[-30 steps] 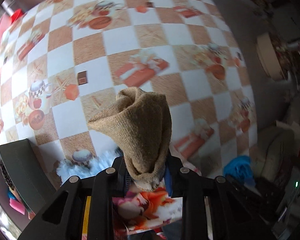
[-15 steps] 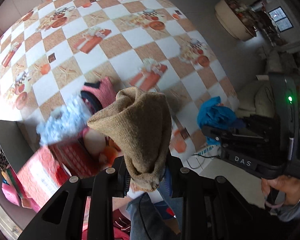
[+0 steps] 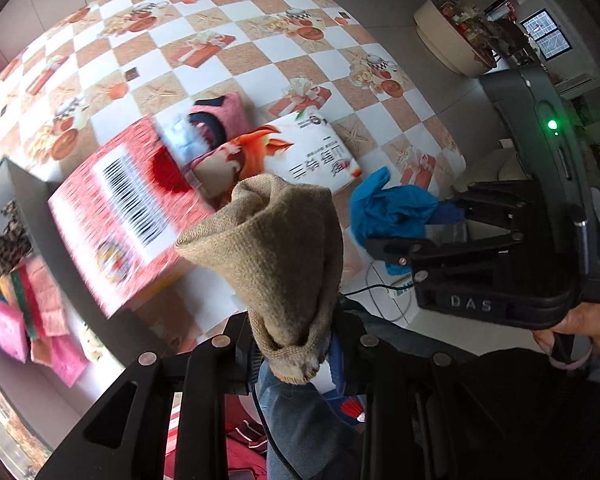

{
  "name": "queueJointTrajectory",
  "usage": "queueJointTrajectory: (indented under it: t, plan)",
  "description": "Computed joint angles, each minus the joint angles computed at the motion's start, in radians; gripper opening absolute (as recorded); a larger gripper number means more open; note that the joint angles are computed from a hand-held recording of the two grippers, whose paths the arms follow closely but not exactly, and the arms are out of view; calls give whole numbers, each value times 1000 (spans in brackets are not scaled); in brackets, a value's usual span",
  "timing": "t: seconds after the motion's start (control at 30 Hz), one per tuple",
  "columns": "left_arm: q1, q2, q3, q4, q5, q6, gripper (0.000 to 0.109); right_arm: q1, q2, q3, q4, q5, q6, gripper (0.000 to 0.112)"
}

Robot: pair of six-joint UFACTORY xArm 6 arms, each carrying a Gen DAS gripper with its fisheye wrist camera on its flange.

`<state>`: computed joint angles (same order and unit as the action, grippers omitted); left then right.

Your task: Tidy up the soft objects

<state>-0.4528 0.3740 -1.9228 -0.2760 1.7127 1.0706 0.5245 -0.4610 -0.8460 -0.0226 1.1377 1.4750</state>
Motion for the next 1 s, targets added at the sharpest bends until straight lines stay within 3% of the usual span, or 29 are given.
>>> queueJointTrajectory:
  t: [0.2, 0.43, 0.67, 0.83, 1.0]
  plan:
    - [87, 15, -29, -26, 0, 6, 29, 23, 147, -122, 3, -63, -128, 46]
    - [185, 116, -183, -51, 26, -82, 29, 38, 319, -290, 23, -94, -290, 46]
    - [255, 218, -331, -70, 40, -174, 29, 39, 466, -475, 24, -56, -440, 46]
    - [279, 236, -329, -59, -47, -248, 29, 37, 566, -620, 19, 0, -525, 46]
    - [299, 330, -443, -50, -27, -354, 29, 31, 645, -745, 17, 49, -585, 46]
